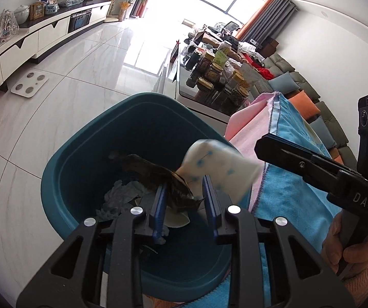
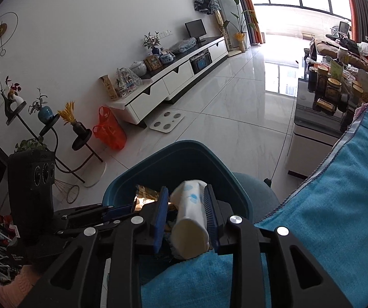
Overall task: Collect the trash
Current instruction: 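Open both grippers to drop the wrapper and cup into the bin, then move both open grippers back over the trash on the table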
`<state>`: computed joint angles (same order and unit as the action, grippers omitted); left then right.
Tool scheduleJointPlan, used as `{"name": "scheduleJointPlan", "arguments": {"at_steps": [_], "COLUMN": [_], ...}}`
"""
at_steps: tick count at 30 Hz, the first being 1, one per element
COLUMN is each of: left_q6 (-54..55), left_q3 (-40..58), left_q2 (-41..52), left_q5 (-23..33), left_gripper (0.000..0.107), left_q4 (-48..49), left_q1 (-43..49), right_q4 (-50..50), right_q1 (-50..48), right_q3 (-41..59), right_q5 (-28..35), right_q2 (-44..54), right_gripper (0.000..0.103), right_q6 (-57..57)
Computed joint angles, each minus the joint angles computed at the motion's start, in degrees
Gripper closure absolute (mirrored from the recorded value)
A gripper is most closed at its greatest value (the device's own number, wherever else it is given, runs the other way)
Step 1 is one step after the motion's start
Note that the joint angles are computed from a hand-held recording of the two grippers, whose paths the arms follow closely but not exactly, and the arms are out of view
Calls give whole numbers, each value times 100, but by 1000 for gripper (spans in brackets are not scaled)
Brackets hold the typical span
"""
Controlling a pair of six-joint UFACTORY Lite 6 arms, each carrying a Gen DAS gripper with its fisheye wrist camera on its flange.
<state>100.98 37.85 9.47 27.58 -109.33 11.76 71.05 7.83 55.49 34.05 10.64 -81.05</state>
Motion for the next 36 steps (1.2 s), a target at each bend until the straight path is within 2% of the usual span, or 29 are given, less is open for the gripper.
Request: {"name": "scheduleJointPlan", "arguments": {"at_steps": [4,9,13,22,26,30,36], "left_q6": [104,415,518,-89,-460,-507,877], "left_q3": [248,127,-292,-1145,-1453,-1507,-1263], "left_q2": [390,307,-287,-2022,-2828,-3224,-2994], "left_q5": [59,112,101,98,-110,-548,-1106], "left_gripper": [79,76,72,64,61,60,60], "left_q4": [-200,-530,-698,-140,14,-233,-2094], "left_q1": [-40,-134,-248,-511,-1047,-2028,-3844], "right_q4": [-24,-27,-84,-362,-562,-752,-1098], "right_q1": [-143,-372,-690,-1882,-2642,-3640,-5336], "right_q3": [-54,-251,-445,-1107,-1324,-1427,-1286], "right_q5": [92,336,672,1665,2219,2837,3659], "right_q2": [-61,-300,-595,-1543,-1911,-2141,-2164], "right_gripper": [74,71,70,65,62,61,60], "right_q6": [-16,-71,-134,-479,-671,-943,-1498]}}
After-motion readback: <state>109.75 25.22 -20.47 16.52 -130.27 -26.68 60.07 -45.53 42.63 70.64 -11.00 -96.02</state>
